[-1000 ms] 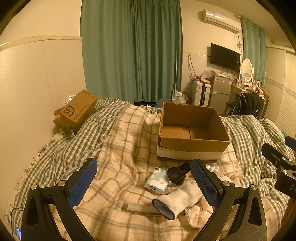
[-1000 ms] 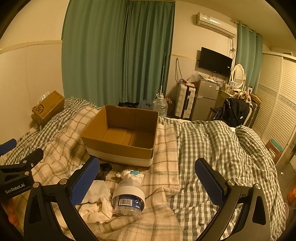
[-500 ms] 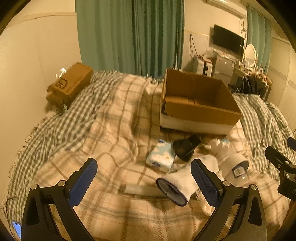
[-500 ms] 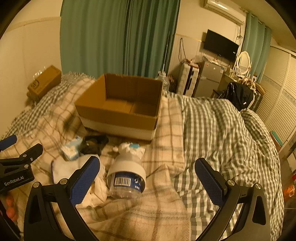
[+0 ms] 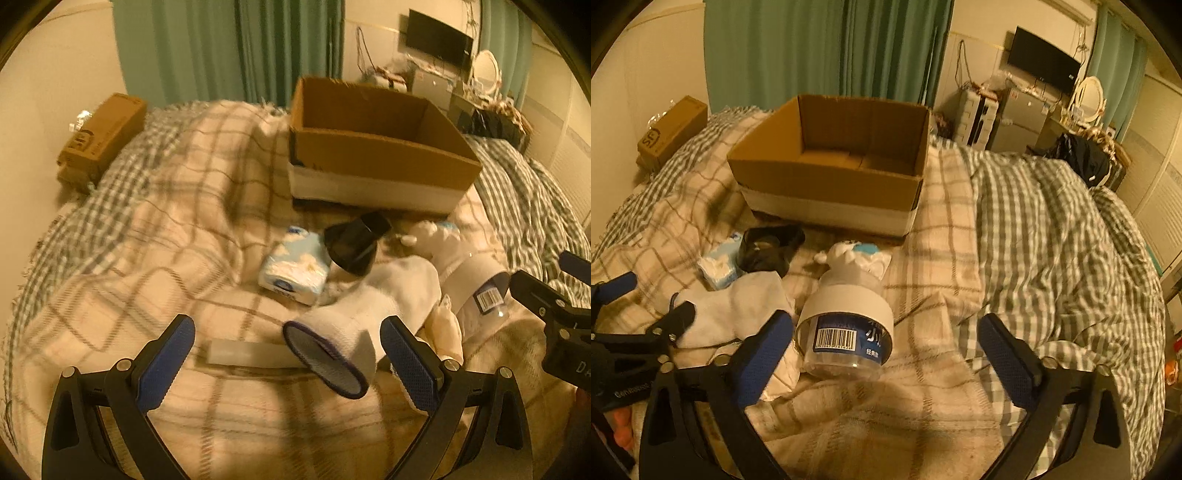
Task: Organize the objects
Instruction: 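Grasp the white sock with the left tool while the right tool grasps the white tape roll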
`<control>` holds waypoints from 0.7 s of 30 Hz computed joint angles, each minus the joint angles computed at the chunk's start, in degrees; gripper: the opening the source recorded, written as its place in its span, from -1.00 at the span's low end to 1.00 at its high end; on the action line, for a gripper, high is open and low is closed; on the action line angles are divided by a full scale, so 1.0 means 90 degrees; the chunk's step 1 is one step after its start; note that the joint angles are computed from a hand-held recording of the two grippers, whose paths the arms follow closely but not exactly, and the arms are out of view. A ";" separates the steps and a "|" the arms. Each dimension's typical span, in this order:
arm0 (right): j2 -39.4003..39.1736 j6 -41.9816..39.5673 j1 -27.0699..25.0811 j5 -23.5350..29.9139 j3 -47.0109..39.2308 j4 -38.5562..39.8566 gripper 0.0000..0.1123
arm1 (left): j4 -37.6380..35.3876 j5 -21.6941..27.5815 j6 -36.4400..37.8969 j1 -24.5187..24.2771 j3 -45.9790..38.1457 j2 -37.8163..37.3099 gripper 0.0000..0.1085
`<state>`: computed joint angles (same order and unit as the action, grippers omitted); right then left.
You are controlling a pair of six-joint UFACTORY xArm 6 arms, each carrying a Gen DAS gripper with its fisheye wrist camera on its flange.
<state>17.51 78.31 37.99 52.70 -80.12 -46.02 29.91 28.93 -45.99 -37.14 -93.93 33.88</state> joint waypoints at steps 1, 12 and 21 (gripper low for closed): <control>0.0027 -0.0063 -0.0044 -0.0098 -0.0003 0.0095 0.71 | -0.0307 0.0052 0.0304 -0.0009 -0.0132 0.0110 0.88; 0.0555 -0.1030 -0.0422 -0.0675 -0.0213 0.1264 0.58 | -0.3318 0.0560 0.3375 -0.0113 -0.1484 0.1192 0.04; 0.0749 -0.1521 -0.0617 -0.1130 -0.0237 0.1903 0.52 | -0.3610 -0.0007 0.3600 -0.0116 -0.0827 0.0768 -0.39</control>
